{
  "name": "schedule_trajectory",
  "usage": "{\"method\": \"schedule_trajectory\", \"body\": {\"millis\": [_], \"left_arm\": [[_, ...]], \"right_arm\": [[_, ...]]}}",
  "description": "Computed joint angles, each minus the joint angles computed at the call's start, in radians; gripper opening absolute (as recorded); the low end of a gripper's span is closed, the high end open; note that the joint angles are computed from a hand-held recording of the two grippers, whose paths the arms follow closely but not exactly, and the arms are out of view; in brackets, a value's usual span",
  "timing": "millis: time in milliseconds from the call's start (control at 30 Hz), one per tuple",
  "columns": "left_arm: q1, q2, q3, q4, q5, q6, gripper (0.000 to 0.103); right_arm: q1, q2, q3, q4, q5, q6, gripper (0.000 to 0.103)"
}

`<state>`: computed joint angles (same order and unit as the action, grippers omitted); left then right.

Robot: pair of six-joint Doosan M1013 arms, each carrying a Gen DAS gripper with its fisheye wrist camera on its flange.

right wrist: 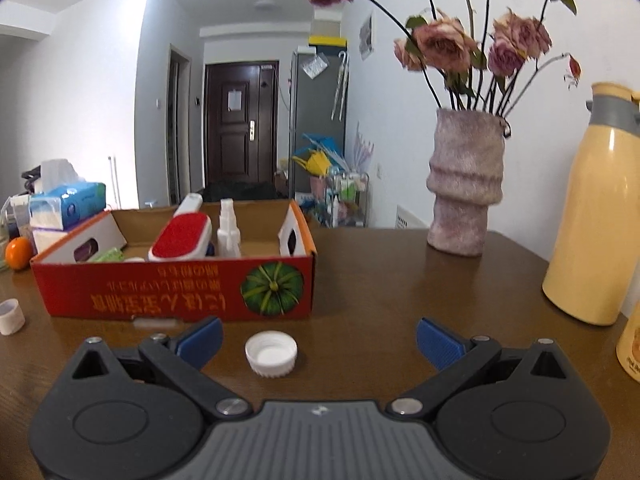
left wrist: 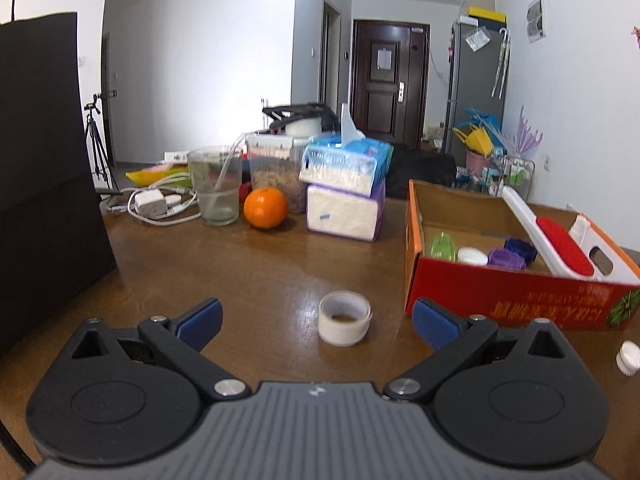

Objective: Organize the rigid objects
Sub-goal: 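Grasp another white bottle cap with the right gripper while the left gripper approaches the tape roll, then grasp the white tape roll with the left gripper while the right gripper holds the cap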

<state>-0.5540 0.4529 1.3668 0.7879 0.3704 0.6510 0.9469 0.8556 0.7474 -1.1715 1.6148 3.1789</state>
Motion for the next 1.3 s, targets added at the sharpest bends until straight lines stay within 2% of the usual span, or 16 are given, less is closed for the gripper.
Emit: {"method": "schedule_trajectory", "body": {"millis": [100,200,333,467,567,667,700,733,833,1067,1167,1300], "left_arm": [[0.002,-0.009,0.019,-0.002,-0.006,0.01,0.103],[0.008,-0.009,0.022,-0.048,-0.001,0.06,0.103],[0.019,0.006,0.0,-0.17,0.024,0.173,0.103],[0.023,0.02,-0.019,-0.236,0.047,0.244,0.103],[0.025,0.027,-0.029,-0.276,0.057,0.29,0.103],[0.026,0.037,-0.042,-0.293,0.073,0.313,0.103],[0.027,0.04,-0.046,-0.298,0.077,0.319,0.103],[0.028,0.045,-0.052,-0.308,0.081,0.327,0.103],[0.034,0.055,-0.067,-0.346,0.086,0.359,0.103],[0.041,0.081,-0.098,-0.389,0.077,0.408,0.103],[0.048,0.094,-0.114,-0.455,0.066,0.472,0.103],[0.049,0.127,-0.161,-0.466,0.094,0.5,0.103]], "right_arm": [[-0.001,-0.016,0.026,0.037,-0.027,0.023,0.103],[-0.004,-0.012,0.021,0.062,-0.017,0.017,0.103],[-0.014,-0.03,0.052,0.1,-0.103,0.004,0.103],[-0.033,-0.013,0.02,0.141,-0.128,-0.052,0.094],[-0.054,-0.002,-0.002,0.18,-0.144,-0.059,0.083],[-0.073,0.007,-0.021,0.207,-0.155,-0.061,0.063],[-0.078,0.011,-0.029,0.217,-0.156,-0.061,0.045],[-0.081,0.012,-0.031,0.229,-0.156,-0.056,0.039],[-0.084,0.007,-0.02,0.225,-0.174,-0.029,0.039],[-0.07,0.018,-0.026,0.134,-0.12,0.016,0.039],[-0.067,0.021,-0.029,0.113,-0.102,0.026,0.039],[-0.065,0.029,-0.039,0.093,-0.086,0.018,0.039]]}}
